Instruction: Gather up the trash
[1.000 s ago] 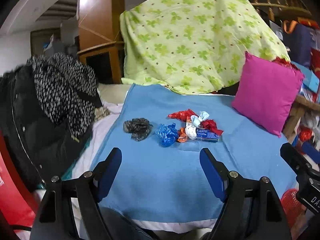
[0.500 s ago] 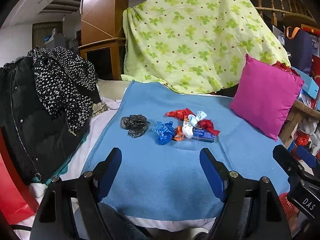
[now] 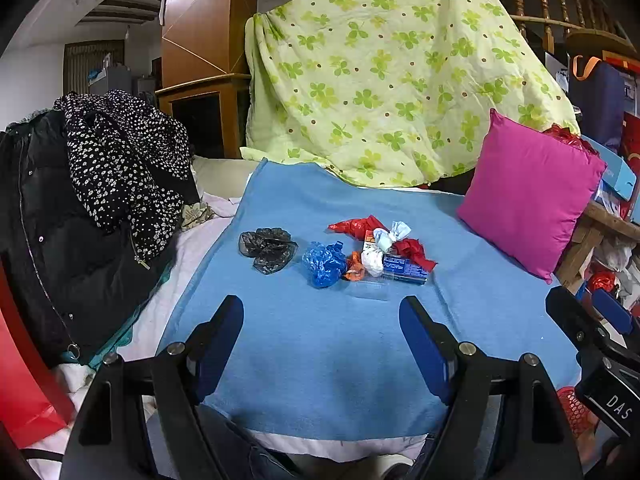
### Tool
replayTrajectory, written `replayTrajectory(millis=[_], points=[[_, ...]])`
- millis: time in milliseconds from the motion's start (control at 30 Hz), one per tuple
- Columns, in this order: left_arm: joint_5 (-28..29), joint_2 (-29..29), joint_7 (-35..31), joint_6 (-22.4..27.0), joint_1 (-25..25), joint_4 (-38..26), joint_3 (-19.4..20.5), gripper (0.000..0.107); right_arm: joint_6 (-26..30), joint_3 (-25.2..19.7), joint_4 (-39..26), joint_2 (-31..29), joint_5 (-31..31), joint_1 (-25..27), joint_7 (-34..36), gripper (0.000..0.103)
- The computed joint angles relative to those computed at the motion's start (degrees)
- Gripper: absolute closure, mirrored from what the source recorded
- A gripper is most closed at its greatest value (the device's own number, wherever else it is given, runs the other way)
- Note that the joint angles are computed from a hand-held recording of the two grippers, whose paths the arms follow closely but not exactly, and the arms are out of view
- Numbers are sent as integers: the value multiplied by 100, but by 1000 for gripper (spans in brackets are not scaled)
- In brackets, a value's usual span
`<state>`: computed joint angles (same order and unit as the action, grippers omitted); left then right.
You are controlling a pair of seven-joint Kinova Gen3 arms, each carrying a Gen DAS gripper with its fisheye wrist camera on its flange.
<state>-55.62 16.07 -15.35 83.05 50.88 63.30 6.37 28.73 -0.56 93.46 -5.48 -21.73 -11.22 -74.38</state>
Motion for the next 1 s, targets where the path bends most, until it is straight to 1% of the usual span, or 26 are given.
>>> replayTrajectory(millis=[200, 300, 400, 533, 600, 700, 800, 900, 933, 1000], points=[[-6, 24, -10, 29, 15, -24, -12, 27, 52, 45, -43, -1, -120, 1, 94, 0], [8, 28, -24, 40, 13, -27, -15, 27, -149, 59, 83, -39, -243, -33, 239, 0], [82, 14, -26, -10, -47, 3, -24, 27, -192, 81, 94, -22, -276, -48, 264, 0], [343, -87, -4, -253, -281, 151, -17, 27, 218, 200, -133, 168, -521, -13, 271, 0], [458, -115, -6, -370, -412, 222, -11, 27, 555, 102, -356, 369, -536, 171, 225, 0], [721, -162, -83, -632, -688, 331, -13, 27, 851, 89, -578, 677, -917, 331, 533, 0], [1124, -208, -266, -988, -1076, 413, -36, 27, 868, -83, -773, 1050, -1231, 552, 854, 0], [1461, -146, -525, -1215, -1403, 362, -82, 27, 866, -346, -1044, 1462, -1574, 772, 1234, 0], [1581, -91, -658, -1294, -1520, 321, -104, 27, 882, -434, -1169, 1614, -1607, 815, 1325, 0], [1835, 49, -926, -1357, -1714, 170, -156, 27, 1089, -614, -1583, 2054, -1671, 904, 1374, 0]])
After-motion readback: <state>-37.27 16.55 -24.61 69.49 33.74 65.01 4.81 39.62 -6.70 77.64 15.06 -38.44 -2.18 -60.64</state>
